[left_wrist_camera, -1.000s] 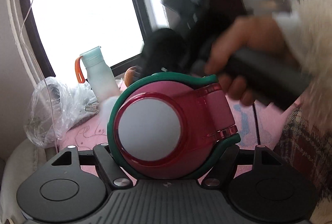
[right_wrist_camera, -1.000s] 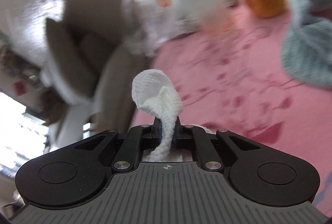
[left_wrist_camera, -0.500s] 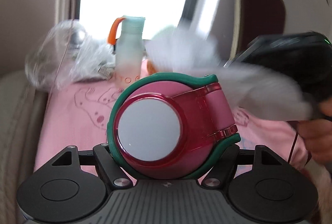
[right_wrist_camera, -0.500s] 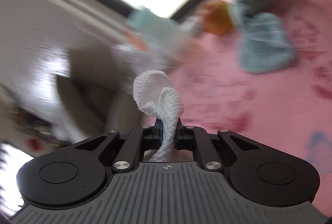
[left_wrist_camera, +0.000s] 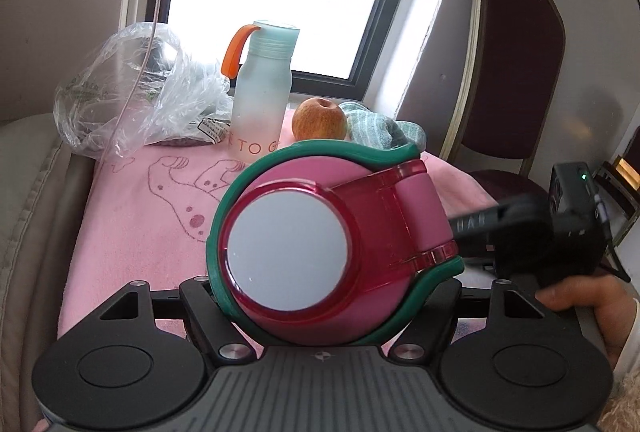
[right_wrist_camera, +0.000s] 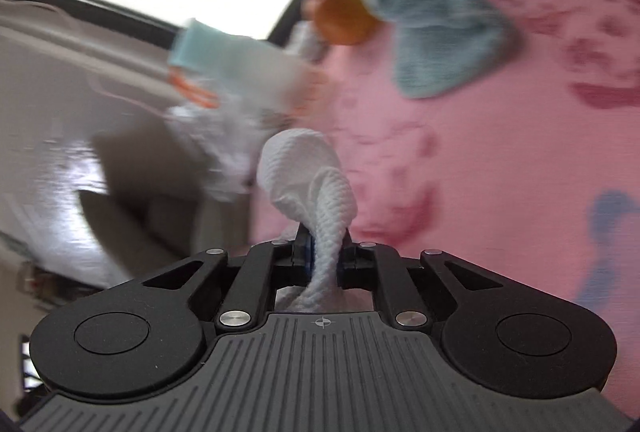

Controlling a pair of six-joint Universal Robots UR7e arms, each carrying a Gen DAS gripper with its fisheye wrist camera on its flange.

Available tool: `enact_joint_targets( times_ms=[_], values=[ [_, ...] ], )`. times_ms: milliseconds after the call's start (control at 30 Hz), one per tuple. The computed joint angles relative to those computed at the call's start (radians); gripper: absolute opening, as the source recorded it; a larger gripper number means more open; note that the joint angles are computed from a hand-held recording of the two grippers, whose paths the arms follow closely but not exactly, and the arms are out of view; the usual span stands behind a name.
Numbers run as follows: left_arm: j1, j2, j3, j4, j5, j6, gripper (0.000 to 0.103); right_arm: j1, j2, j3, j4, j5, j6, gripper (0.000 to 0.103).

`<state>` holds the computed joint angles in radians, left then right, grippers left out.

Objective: Clean container
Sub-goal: 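Tilt the bottle lid toward the right tool while it wipes the lid, then open the right tool to regrip the white cloth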

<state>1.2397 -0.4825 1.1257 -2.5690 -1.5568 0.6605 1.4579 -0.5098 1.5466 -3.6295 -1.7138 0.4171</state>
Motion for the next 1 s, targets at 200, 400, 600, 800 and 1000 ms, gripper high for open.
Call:
enact_joint_targets(
  times_ms=[200,400,600,800,1000],
  values=[
    [-0.027,0.005,-0.021,0.046,0.056,0.029,0.071,0.049,-0.008,0.011,-0.07,-0.196,-0.172,0.012],
    [-0.059,0.049,-0.108,0.129,0.122,0.037,0.071,0.135,0.044,-0.151,0.098,-0.627,-0.521,0.02],
    [-0.083,0.097,-0.166,0.143,0.163,0.096,0.071,0.103,0.003,-0.059,0.066,-0.525,-0.478,0.053],
    [-0.106,0.116,-0.133,0.051,0.207,0.117,0.071,0.063,-0.022,0.059,-0.132,-0.398,-0.479,0.057],
    [-0.127,0.108,-0.042,-0.128,0.279,0.025,0.075,0.016,-0.039,0.136,-0.265,-0.267,-0.384,0.058]
  ],
)
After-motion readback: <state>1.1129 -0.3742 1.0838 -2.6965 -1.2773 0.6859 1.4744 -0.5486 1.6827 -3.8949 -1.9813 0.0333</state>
